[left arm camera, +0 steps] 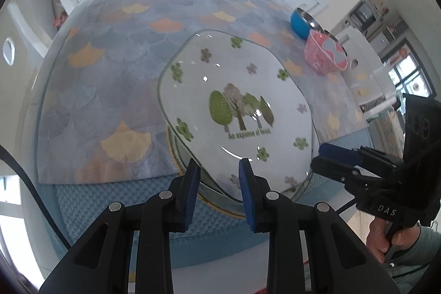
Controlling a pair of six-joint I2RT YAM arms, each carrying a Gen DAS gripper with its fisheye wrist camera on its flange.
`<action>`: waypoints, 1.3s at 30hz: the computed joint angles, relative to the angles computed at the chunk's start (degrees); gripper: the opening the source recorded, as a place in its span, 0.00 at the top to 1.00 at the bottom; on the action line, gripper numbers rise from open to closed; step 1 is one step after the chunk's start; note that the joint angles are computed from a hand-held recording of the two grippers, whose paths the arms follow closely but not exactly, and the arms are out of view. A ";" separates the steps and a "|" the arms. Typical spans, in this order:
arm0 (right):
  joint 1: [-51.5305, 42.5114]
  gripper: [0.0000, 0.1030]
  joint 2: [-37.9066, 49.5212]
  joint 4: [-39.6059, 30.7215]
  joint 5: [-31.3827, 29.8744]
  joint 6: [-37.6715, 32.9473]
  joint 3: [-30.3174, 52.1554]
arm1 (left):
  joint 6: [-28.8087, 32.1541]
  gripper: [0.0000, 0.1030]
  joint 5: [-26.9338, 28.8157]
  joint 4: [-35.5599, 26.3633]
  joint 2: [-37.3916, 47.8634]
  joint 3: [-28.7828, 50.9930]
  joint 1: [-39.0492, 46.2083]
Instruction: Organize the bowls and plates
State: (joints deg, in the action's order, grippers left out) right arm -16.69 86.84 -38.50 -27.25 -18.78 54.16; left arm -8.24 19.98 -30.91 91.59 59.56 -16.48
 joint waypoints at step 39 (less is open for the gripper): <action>-2.02 0.62 11.53 -3.89 2.77 9.17 14.30 | 0.40 0.70 -8.16 -6.60 12.66 13.13 -0.75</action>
State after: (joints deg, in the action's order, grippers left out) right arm -18.71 98.36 -42.38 -24.49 -9.61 68.46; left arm -7.84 11.82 -37.51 104.24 72.70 -17.23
